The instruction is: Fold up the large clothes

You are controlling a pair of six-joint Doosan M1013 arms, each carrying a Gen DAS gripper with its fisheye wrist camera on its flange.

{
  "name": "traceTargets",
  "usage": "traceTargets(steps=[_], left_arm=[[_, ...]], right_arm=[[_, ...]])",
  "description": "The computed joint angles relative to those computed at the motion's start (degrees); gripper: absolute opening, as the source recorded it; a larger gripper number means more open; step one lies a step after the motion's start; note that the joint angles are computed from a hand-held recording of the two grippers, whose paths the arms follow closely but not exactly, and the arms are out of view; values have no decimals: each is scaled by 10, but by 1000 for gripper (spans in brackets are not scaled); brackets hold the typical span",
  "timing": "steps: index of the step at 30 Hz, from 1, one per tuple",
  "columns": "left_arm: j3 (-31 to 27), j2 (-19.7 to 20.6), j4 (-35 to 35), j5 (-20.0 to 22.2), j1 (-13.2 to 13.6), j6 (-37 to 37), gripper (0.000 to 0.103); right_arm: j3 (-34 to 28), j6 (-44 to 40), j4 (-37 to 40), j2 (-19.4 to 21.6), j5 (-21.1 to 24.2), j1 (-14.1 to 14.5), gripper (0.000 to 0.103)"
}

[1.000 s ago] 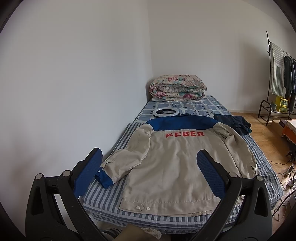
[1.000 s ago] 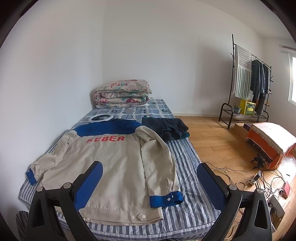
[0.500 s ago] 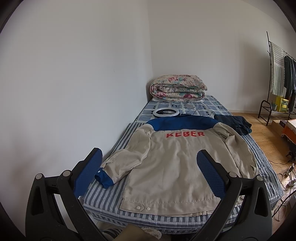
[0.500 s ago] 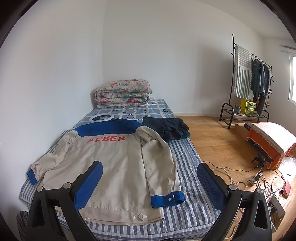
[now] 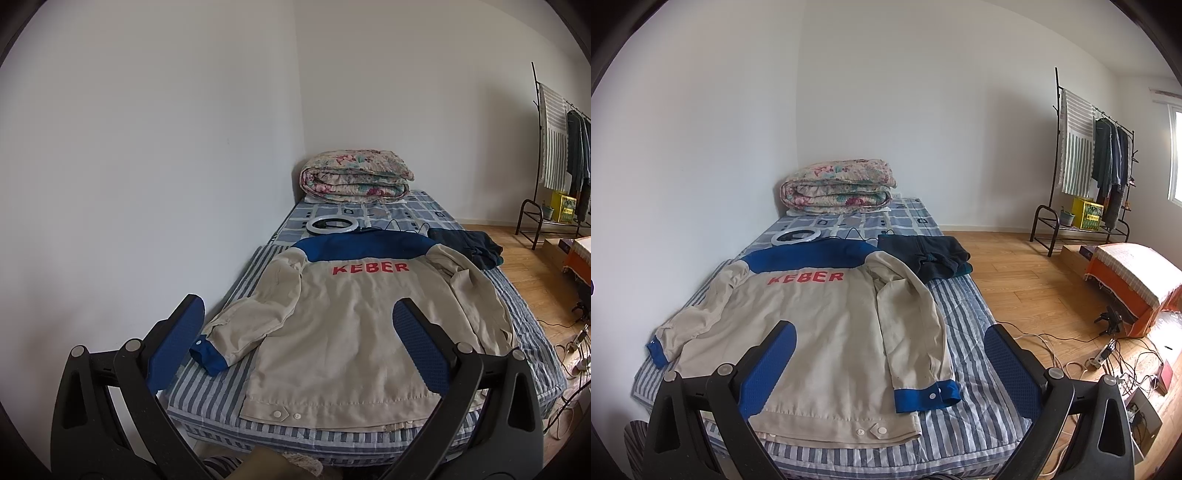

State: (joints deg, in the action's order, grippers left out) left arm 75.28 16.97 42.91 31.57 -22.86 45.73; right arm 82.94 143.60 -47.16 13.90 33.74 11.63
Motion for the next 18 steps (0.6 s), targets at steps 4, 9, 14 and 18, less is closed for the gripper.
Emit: traceTargets(steps=[4,9,14,18], left_arm=[[-3,3,18,7,-4,-14,103],[-1,8,58,24,-8,-40,103],[12,2,105,38,-4,-84,103],[19,-2,140,52,4,-108,103]], right_arm=[[1,0,-2,-1,-8,2,103],[11,-7,4,-6,-39,0,103],[18,-25,14,-7,-83,-1,103],[21,-44,28,-4,-119,-2,103]])
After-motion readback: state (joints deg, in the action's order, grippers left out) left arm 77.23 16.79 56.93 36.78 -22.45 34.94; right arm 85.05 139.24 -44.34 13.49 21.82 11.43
